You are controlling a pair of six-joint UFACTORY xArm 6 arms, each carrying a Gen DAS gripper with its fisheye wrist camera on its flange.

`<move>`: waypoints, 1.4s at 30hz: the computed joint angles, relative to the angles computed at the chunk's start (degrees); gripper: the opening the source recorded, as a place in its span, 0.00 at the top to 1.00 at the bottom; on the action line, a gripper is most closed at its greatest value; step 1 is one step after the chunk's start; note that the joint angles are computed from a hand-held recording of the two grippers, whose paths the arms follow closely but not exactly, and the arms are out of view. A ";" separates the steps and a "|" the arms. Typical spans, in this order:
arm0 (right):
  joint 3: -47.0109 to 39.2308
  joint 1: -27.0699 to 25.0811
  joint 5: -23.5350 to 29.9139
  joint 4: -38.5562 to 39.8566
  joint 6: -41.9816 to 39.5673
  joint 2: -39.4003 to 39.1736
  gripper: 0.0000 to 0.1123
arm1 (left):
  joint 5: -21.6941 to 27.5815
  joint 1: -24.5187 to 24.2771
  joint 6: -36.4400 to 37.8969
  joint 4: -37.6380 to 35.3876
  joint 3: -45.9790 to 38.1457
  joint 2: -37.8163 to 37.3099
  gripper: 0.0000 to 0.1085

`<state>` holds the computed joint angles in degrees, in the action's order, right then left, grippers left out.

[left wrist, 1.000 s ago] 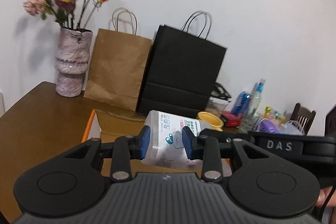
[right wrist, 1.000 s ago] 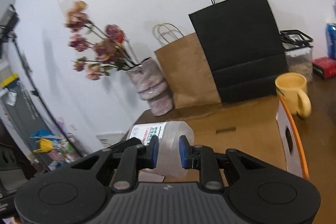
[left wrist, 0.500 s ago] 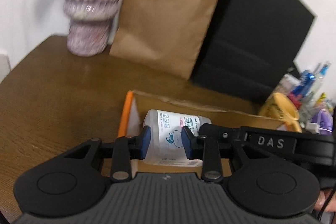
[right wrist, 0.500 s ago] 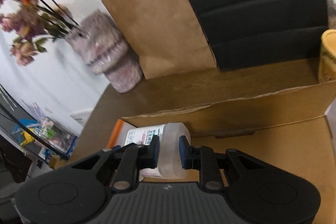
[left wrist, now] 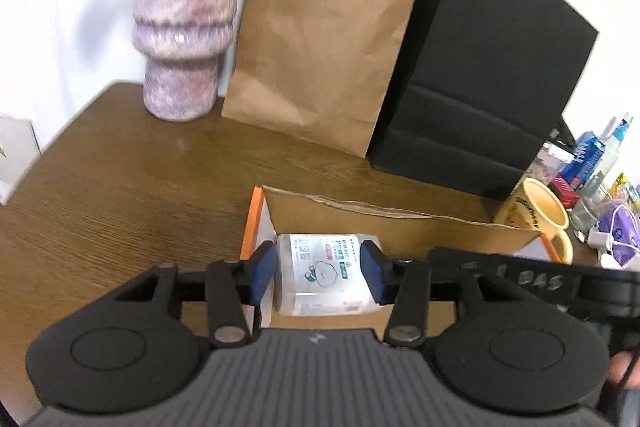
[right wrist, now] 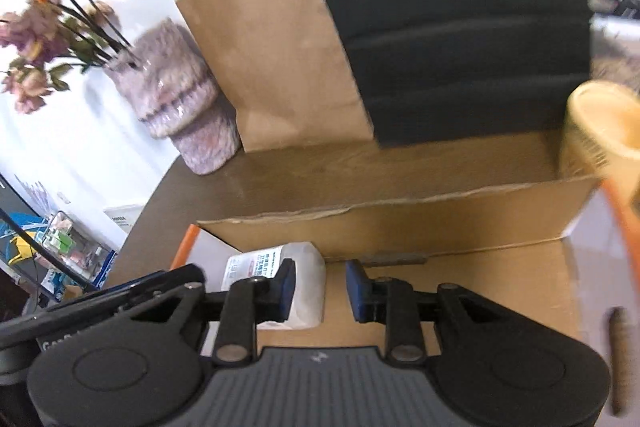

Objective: Organize rigid objects
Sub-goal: 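Open the right gripper to release the container and lift away, then move the right gripper back toward the items on the table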

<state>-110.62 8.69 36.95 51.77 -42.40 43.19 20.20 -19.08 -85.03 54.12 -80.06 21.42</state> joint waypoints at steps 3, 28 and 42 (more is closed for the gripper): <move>9.85 -1.68 -3.02 3.76 -6.11 -8.02 0.63 | 2.88 -2.46 -4.07 5.55 4.81 -5.95 0.41; 69.02 -19.00 4.24 51.38 -77.43 -58.06 0.18 | 46.79 -38.70 -29.47 29.59 31.93 -33.77 0.19; 88.08 -32.68 18.50 49.83 -82.00 -74.52 0.14 | 67.50 -57.58 -35.22 27.35 35.14 -31.73 0.19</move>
